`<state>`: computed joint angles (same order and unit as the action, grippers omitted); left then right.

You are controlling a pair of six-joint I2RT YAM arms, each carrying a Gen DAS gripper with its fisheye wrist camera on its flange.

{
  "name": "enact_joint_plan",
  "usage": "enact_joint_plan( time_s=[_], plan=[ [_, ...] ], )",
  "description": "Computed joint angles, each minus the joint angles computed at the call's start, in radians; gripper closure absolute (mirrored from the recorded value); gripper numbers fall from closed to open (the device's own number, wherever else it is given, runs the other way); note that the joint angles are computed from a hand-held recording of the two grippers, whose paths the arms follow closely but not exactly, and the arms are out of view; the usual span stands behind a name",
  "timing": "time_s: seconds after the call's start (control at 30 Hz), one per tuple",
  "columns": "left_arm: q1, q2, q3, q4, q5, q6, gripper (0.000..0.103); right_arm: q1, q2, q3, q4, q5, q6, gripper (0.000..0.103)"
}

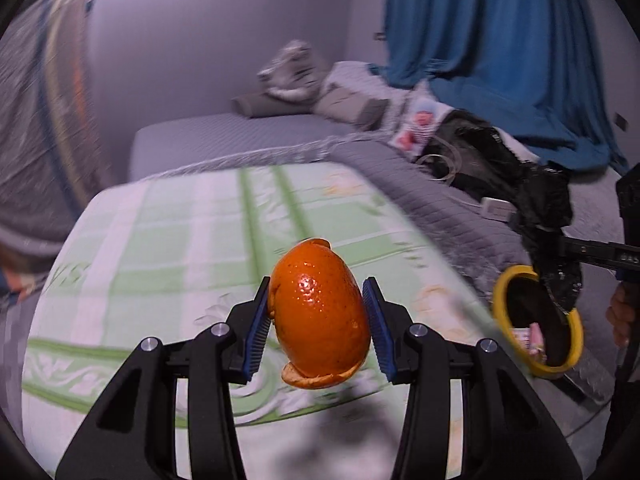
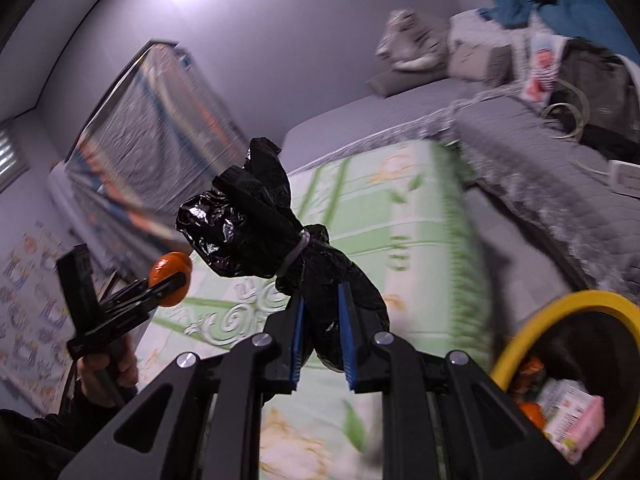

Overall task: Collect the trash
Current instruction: 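Carry the black bag and orange over the yellow bin and release both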

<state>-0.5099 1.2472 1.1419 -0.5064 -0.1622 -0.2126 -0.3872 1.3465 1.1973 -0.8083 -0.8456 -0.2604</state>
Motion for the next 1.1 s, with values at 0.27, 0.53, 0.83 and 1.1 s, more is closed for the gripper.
enact_joint_plan(
  time_s=[0.27,0.53,0.83,1.1],
  plan=[
    [-0.332,0.258,0.267,0.049,-0.115,0.030,0.060,-0.334,-0.003,-0.023,-0.042,-0.064,-0.116,0.088],
    [-0.466,0.466,0.447,0.084,-0.128,0.049,0.060,-0.549,0.081,-0.036,-0.030,-0.063,-0.203,0.088],
    [-0.510,0.705,0.652,0.069,-0.102,0.031,0.059,-0.633,0.227,-0.064,0.100,0.014,-0.170,0.088],
    [-0.504,0.988,0.958,-0.068,-0.027,-0.037,0.056,-0.621,0.371,-0.026,0.176,0.109,-0.098,0.086]
  ],
)
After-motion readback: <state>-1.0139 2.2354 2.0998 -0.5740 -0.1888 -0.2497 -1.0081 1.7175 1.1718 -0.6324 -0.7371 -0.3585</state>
